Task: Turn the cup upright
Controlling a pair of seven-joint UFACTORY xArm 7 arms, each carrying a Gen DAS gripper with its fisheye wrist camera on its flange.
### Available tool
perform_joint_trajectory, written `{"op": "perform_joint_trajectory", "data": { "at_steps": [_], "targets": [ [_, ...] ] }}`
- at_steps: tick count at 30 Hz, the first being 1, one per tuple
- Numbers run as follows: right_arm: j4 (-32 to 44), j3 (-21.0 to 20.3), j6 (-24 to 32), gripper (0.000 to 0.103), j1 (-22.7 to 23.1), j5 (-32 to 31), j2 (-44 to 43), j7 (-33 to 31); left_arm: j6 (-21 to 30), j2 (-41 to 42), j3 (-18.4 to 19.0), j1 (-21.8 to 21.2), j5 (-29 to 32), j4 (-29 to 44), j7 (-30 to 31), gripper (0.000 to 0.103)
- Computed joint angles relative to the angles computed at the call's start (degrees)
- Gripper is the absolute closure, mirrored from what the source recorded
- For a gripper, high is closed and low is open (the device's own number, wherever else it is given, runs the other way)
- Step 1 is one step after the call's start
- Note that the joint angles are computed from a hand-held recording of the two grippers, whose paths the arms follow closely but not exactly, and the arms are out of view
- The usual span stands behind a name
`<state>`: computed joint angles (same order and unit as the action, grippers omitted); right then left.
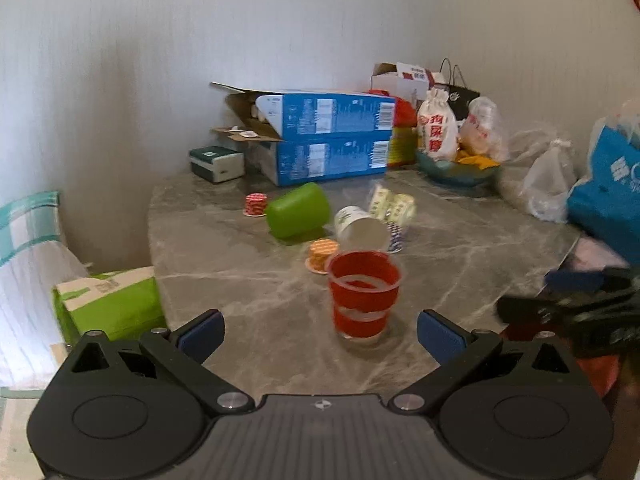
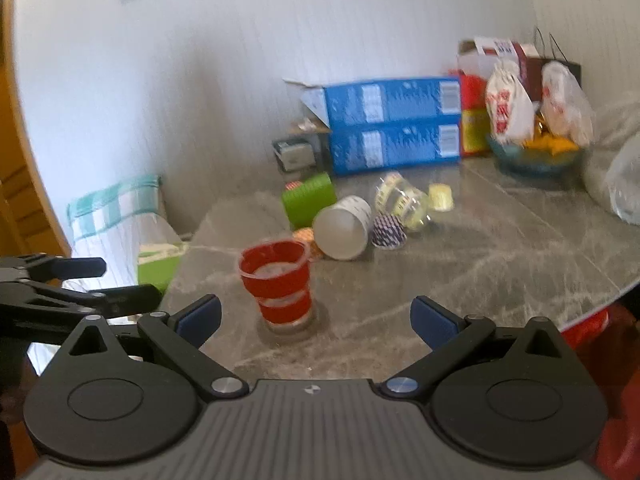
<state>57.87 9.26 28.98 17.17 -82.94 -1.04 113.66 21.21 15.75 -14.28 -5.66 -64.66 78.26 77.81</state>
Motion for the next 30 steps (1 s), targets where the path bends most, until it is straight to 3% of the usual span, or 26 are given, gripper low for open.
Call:
{"op": "perform_joint_trajectory", "data": {
  "at_steps": [5,8,12,17,30],
  "targets": [
    [-0.96,-0.63,-2.79,0.001,-0.54,0.30,0.32,2.89,0.41,1.05,0.00,-0.51,3.21,0.42,-5.04,0.000],
    [-1.75,-0.28,-1.45,0.001,-0.31,2.16,-0.36,2.43,1.12,1.23,0.14,-0.47,5.25,0.68,-7.99,0.000],
    [-3.43,0.00,-2.42,0.001,-0.75,0.77,-2.19,6.11,1.70,0.68,-0.32,0.44,4.29,0.51,-7.93,0.000],
    [-2.59,0.72,-0.49,0.001,-0.70,4.15,-1.76,0.30,0.77,0.52,0.17,-0.28,6.64,0.39,-9.61,0.000],
    [-1.87,0.17,-1.49,0.001,-1.01,4.61,-1.11,-2.21,0.51,0.73,-0.61,0.09,8.29,0.63,-10.58,0.000]
  ]
}}
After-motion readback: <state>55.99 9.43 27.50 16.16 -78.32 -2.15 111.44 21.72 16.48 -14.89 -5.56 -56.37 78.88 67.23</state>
